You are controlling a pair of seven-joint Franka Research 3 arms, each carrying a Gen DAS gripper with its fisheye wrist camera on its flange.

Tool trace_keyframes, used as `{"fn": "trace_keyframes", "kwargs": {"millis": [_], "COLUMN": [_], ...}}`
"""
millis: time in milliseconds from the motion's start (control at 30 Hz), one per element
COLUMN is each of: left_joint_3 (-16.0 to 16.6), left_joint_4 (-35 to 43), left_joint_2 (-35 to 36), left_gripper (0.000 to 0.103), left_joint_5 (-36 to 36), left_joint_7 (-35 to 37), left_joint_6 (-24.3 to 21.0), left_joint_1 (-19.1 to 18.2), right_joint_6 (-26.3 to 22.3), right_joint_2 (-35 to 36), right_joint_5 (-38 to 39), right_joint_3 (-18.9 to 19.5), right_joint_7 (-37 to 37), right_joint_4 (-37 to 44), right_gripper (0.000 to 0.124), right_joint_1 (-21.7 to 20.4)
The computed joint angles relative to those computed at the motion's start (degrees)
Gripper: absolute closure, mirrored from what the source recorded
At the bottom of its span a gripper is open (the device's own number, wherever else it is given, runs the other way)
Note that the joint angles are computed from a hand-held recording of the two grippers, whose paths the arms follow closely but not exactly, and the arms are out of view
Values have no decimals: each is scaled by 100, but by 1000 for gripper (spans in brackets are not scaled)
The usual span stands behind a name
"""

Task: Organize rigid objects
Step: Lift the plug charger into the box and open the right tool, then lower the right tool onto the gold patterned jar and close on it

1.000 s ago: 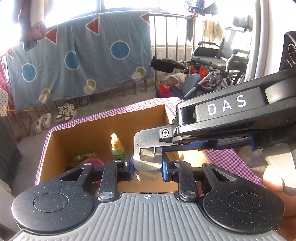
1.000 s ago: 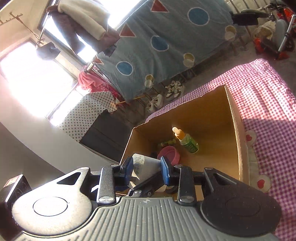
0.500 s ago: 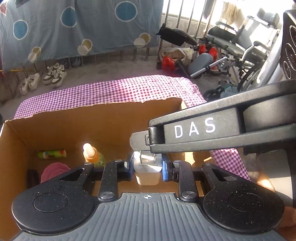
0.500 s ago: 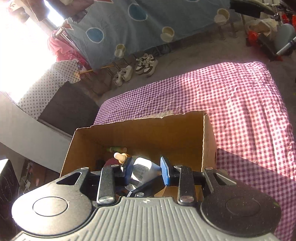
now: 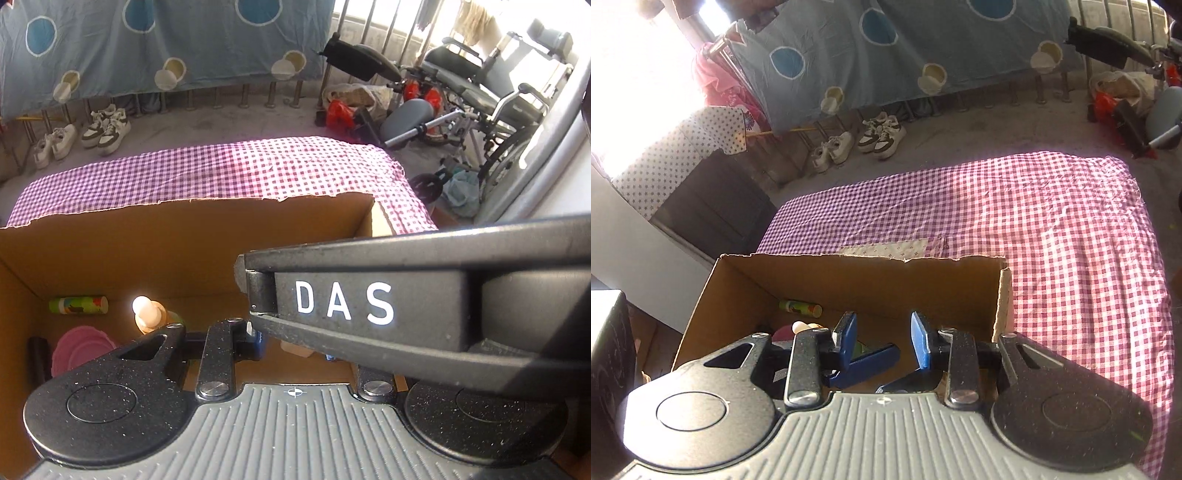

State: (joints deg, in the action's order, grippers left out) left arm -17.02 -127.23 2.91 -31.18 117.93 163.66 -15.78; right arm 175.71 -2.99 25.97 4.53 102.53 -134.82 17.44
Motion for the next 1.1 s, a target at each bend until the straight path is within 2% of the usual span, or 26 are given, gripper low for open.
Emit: {"fn": "trace_keyframes", "kwargs": {"millis": [100,200,333,400,433,467,533,633,700,767,833,900,967,1100], "left_joint_3": [10,91,491,814,968,1170,1507,1962,2134,2356,2521,2616,2742,3108], "left_joint_4": [-95,-321,-772,-1097,-1257,-1459,-1796,-2374,-2778,-3125,-3389,-3628,-3814,-4048], "left_joint_2": [-140,-455,-1134,-1635,-1861,-2148,-2621,-3378,-3843,-4173,-4383,-4486,-4496,-4265], "left_gripper": [71,64,49,45,38,34,20,6,4,3,2,2,1,1], "left_joint_5": [-52,-404,-1231,-1611,-1726,-1903,-2074,-2094,-1962,-1774,-1539,-1381,-1249,-1127], "left_joint_7": [45,358,1223,1756,1937,2192,2498,2760,2790,2783,2736,2666,2649,2684], "left_joint_6": [-3,49,-15,-129,-157,-198,-283,-419,-407,-388,-373,-212,-57,387], "left_joint_1": [-15,-95,-437,-669,-777,-913,-1096,-1225,-1236,-1221,-1169,-1179,-1251,-1604], "right_joint_6": [195,431,1056,1508,1686,1887,2267,2612,2771,3040,3302,3457,3588,3870], "right_joint_2": [-110,-418,-1110,-1549,-1715,-1914,-2315,-2711,-2872,-2950,-2880,-2673,-2357,-1510], "right_joint_5": [471,909,1924,2000,1980,1970,2004,2291,2527,2660,2820,2979,2703,1231], "right_joint_3": [-37,-116,-752,-1108,-1113,-1067,-852,-108,368,687,1005,1337,1330,743], "right_joint_7": [-342,-557,-1169,-1095,-990,-862,-551,-154,156,652,1248,1687,2255,3552], "right_joint_4": [-95,-332,-855,-1239,-1404,-1600,-2024,-2509,-2753,-3014,-3206,-3237,-3247,-3108], "right_gripper": [88,88,88,88,88,88,88,87,87,82,76,75,75,75], "right_joint_1": [125,340,1434,2072,2190,2297,2451,2318,2245,2384,2516,2514,2603,2805]}}
